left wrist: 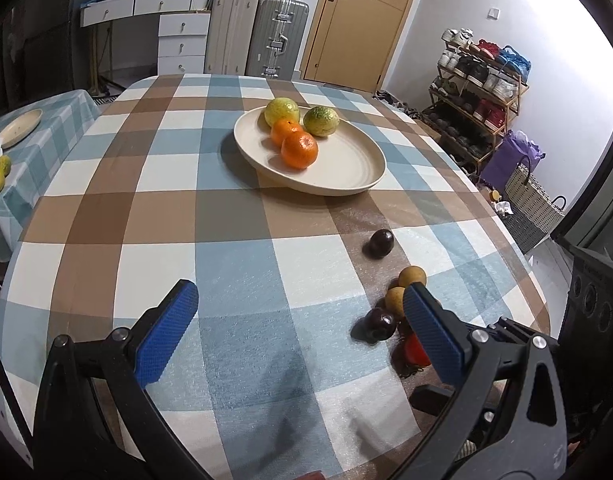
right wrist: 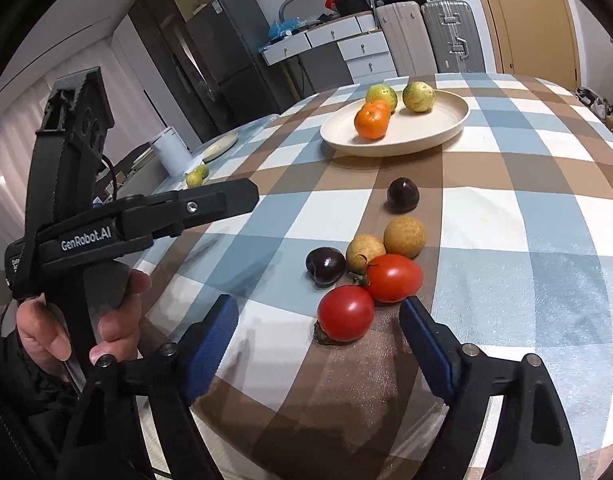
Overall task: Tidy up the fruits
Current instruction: 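Lower the right tool onto a red tomato and close its fingers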
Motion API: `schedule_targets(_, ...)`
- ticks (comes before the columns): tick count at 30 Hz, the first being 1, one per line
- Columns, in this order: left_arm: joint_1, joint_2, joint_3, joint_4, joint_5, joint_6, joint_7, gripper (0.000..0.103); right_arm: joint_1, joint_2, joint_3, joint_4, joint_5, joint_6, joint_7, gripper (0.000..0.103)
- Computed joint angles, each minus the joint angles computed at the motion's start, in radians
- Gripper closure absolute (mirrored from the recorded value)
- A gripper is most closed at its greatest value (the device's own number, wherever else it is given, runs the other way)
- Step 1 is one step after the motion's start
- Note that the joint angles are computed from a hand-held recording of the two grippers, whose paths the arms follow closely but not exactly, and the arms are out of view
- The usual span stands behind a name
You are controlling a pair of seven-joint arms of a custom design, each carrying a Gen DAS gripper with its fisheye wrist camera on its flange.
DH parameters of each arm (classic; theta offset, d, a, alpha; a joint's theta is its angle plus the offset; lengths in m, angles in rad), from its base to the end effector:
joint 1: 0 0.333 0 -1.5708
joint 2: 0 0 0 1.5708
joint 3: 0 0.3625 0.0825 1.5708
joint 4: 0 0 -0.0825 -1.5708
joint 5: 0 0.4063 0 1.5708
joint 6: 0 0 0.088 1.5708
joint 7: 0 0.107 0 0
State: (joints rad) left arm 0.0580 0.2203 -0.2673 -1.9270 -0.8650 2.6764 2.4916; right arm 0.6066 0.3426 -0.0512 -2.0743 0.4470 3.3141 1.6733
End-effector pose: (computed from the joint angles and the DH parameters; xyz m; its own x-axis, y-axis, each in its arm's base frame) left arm 0.6609 -0.1046 0.4629 -0.4810 -0.8417 0.2452 -0.7154 0.2152 -0.6647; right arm 0.5844 0.3128 0.3934 0.1346 -0.9293 -0.3439 -0.7039 0.1546 -0.6933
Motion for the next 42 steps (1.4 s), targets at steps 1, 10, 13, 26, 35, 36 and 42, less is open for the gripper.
schedule_targets(1,0.003,0.003,-0.002,0.004,-0.005,-0.011,0.005,0.001,0.009,0.002,-0.009,0.002,0.002,-0.004,0.000,0.022)
schedule_targets(10,0.001,-0.005,0.002,-0.006,-0.026,-0.010,0.033,0.001,0.147,0.014,-0.170,0.017,-0.054,-0.076,0.060,0.067)
schedule_targets(13,-0.002,-0.002,0.007,-0.003,-0.014,-0.008,0.014,0.001,0.034,0.005,-0.051,0.006,-0.066,-0.056,0.057,0.074)
schedule_targets(26,0.004,0.011,0.003,0.006,0.027,-0.015,-0.033,0.001,-0.111,0.002,0.114,-0.010,-0.069,-0.001,0.016,0.077)
schedule_targets(35,0.011,0.021,-0.002,0.009,0.043,-0.011,-0.047,0.001,0.101,0.027,-0.117,0.041,-0.085,-0.084,0.040,0.069)
schedule_targets(36,0.012,0.022,-0.003,0.008,0.044,-0.008,-0.049,0.001,0.111,0.032,-0.131,0.047,-0.095,-0.089,0.050,0.069)
schedule_targets(42,0.018,0.034,-0.005,0.018,0.067,-0.016,-0.071,0.001,0.038,0.055,-0.065,0.086,-0.131,-0.100,0.068,0.069)
